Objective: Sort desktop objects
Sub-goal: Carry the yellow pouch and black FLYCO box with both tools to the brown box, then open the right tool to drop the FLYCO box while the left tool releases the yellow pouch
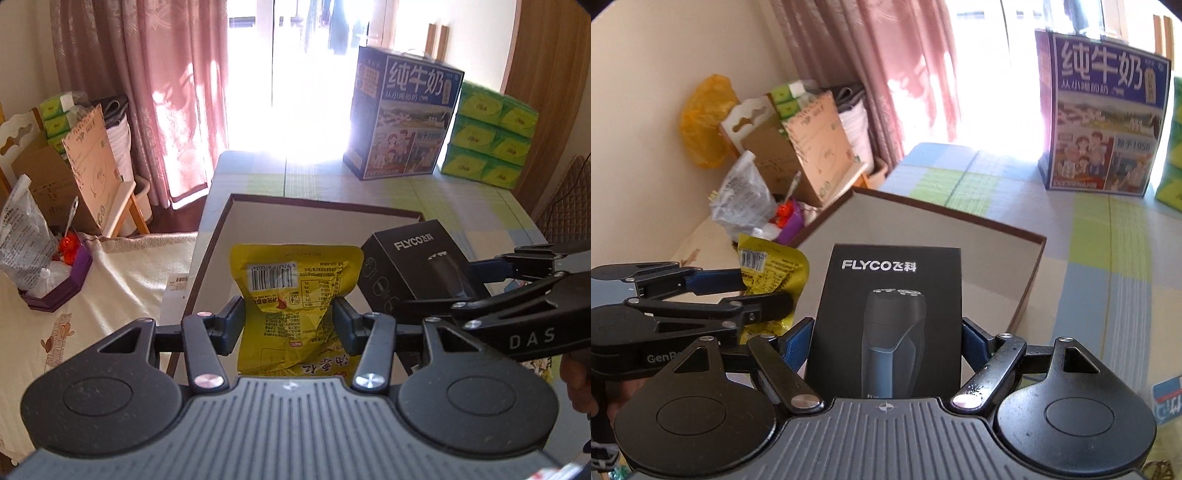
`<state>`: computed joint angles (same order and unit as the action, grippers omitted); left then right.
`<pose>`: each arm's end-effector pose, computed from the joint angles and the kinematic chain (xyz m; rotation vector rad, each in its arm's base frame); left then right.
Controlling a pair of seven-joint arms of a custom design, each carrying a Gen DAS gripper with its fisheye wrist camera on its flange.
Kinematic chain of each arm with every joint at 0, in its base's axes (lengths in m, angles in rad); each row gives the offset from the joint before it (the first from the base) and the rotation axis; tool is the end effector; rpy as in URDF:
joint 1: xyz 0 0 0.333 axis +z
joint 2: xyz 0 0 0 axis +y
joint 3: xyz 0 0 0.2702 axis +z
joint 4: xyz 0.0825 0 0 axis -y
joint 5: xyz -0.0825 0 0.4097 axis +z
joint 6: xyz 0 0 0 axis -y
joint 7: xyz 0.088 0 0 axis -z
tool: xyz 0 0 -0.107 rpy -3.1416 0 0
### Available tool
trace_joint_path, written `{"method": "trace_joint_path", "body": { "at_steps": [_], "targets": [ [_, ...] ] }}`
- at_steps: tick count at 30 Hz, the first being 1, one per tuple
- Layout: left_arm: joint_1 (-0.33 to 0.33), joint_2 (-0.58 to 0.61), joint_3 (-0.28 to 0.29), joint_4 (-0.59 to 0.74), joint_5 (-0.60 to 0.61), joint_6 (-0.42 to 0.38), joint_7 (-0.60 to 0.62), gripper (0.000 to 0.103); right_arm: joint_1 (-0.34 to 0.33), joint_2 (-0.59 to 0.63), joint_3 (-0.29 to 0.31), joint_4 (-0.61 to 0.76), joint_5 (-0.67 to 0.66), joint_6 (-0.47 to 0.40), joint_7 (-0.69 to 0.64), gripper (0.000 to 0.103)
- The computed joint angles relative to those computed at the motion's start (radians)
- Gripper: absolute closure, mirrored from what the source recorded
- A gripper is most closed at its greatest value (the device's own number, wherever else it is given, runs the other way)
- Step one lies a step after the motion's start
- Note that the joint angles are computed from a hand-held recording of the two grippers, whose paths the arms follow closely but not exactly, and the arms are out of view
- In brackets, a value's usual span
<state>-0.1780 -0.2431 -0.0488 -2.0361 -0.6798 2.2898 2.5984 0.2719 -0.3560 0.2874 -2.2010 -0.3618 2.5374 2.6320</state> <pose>0.5444 -0.1421 0.5577 -0.8626 2.5931 -1.0535 0.4483 0.2998 0.5479 -1.4857 1.9243 -0.4879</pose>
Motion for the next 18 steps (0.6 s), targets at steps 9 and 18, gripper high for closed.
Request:
{"method": "trace_joint_path", "body": {
  "at_steps": [9, 18],
  "targets": [
    [0.033, 0.117, -0.033, 0.075, 0.076, -0.009, -0.017, 0.057, 0.014, 0.091, -0.010, 0.048, -0.040, -0.036, 0.012, 0.026],
    [0.070, 0.177, -0.060, 0.125, 0.104, -0.036, -0.044, 0.057, 0.040, 0.135, -0.033, 0.058, -0.133, -0.008, 0.040, 0.024]
  ]
}}
